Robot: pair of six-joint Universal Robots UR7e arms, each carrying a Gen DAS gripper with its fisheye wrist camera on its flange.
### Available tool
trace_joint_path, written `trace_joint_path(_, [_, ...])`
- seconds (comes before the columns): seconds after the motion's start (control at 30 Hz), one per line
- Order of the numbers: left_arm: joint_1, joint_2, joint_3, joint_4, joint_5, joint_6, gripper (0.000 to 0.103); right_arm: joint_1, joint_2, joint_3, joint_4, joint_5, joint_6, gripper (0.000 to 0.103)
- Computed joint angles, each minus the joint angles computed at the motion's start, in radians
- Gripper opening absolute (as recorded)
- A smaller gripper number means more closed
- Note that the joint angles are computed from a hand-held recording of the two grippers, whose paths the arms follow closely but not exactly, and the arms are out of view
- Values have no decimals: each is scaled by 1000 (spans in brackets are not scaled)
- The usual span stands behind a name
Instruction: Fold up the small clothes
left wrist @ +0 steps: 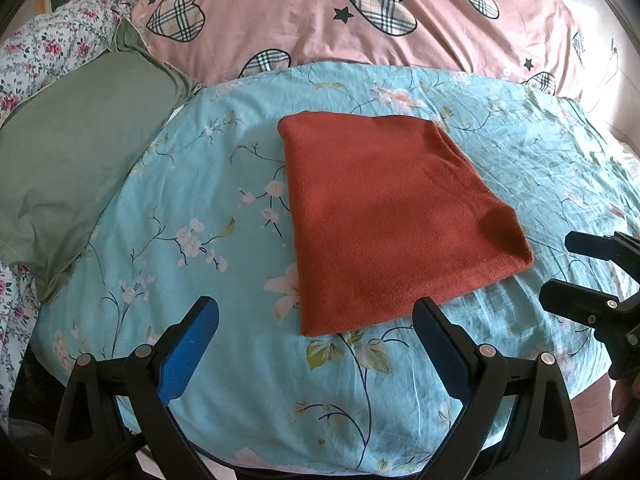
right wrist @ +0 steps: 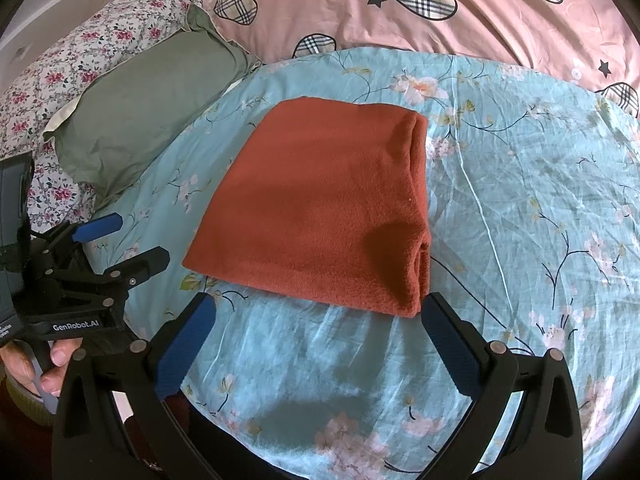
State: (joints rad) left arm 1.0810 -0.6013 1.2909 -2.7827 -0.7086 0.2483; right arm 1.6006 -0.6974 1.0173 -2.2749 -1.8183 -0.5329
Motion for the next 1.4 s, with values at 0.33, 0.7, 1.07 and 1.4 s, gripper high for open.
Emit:
trace_joint_path(0.33, [-1, 9, -11, 12, 0, -11, 98, -2, 3, -6, -1, 8, 0, 102])
trace_joint_path(0.7, [1, 14, -18, 15, 2, -15, 98, 3, 15, -24, -1, 16, 0, 102])
trace_joint_path(1.07, [3, 26, -46, 28, 4, -10, 98, 7, 32, -55, 4, 19, -8, 102])
trace_joint_path(1.4, [3, 63, -116, 56, 5, 4, 98, 5, 88, -159, 27, 17, -16, 102])
